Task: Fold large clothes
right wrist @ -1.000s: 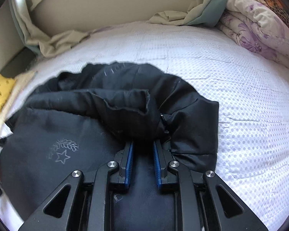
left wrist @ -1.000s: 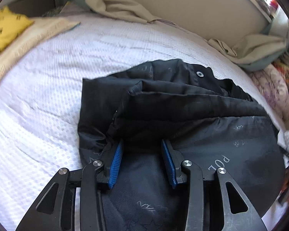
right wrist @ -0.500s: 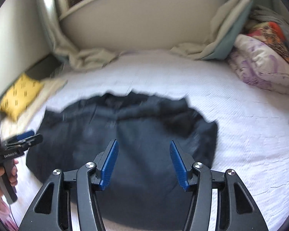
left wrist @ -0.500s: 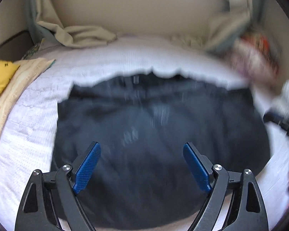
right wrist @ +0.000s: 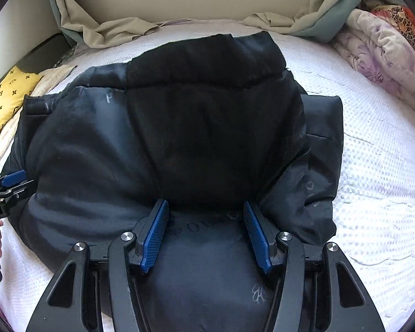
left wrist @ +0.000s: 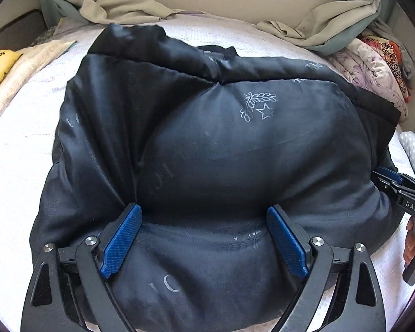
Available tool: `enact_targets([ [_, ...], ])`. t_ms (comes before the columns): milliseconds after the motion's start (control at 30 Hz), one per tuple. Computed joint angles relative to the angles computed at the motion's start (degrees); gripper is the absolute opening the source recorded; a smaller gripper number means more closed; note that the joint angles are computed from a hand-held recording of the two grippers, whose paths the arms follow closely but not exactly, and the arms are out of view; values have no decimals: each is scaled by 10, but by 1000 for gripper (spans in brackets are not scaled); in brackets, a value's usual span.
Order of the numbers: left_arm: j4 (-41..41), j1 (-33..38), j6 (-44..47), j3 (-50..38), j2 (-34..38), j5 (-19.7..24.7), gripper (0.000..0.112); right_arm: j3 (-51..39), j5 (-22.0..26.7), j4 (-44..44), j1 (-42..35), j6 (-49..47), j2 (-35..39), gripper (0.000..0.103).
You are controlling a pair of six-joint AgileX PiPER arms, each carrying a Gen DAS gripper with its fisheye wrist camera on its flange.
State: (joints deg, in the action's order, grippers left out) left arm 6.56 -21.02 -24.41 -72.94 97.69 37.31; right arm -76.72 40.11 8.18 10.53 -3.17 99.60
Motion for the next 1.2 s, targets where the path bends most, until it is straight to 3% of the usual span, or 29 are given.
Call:
enact_targets([
  [167,-18,5,5,-1,-2,-2,95,12,-12,-14,5,21,-5,53],
  [300,-25,5,1,-11,-20,16,95,-50,58,7,-6,22,4,54],
  [367,-43,13,9,-16,-32,17,95,-62,69,46,-23,5,-13,54],
  [467,-41,29,-1,-16,-50,5,95,-58,42,51,-37,8,-54,54],
  [533,11,35,-40,-12,-55,-1,95,-56,30,38,-43,14,-63,54],
  [733,6,67,-26,0,-35,-5,95,-53,41,34,-59,22,-17,53],
  [833,31,58,-45,0,-28,-2,95,-47,24,22,-47,20,6,53],
  [1033,-76,95,39,12,-22,-28,95,-10,-24,45,-49,-13,22,53],
  [1200,-95,100,43,1,-43,-5,96,-21,-9,50,-52,4,14,57],
])
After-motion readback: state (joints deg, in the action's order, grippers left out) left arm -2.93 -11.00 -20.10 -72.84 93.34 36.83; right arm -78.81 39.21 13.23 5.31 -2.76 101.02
